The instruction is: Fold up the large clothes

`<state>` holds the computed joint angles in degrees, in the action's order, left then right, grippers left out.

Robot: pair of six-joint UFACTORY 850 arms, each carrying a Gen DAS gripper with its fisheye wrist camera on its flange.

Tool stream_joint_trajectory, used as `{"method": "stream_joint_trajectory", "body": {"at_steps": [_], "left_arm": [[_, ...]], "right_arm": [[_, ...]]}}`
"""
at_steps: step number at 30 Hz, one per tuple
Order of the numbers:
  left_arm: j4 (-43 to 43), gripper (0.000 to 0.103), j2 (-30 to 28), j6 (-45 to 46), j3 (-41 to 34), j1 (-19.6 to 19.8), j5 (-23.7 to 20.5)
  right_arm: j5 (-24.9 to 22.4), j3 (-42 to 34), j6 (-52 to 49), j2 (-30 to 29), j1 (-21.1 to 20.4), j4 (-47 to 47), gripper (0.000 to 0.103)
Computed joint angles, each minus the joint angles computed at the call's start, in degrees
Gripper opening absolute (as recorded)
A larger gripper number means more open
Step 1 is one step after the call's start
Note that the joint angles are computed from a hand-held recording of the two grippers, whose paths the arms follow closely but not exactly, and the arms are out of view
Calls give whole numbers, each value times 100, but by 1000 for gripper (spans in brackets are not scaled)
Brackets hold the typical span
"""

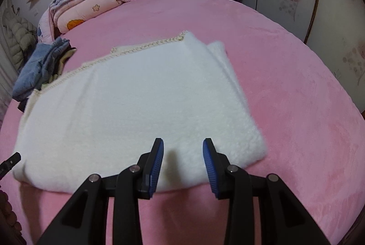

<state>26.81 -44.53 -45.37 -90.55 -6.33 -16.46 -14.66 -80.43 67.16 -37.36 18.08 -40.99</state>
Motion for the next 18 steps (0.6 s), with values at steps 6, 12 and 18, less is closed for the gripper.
{"method": "stream_joint_trajectory", "body": {"at_steps": [6, 12, 18], "left_arm": [[-653, 87, 608, 654, 395, -68, 166], [-1010, 90, 1262, 999, 968, -160, 550], [-2252, 90, 1677, 2135, 1438, -180, 799]], "right_arm": [[18, 242, 547, 490, 248, -658, 37], [197, 395, 748, 864, 498, -956, 38], [328, 496, 1491, 1077, 772, -1769, 46]]}}
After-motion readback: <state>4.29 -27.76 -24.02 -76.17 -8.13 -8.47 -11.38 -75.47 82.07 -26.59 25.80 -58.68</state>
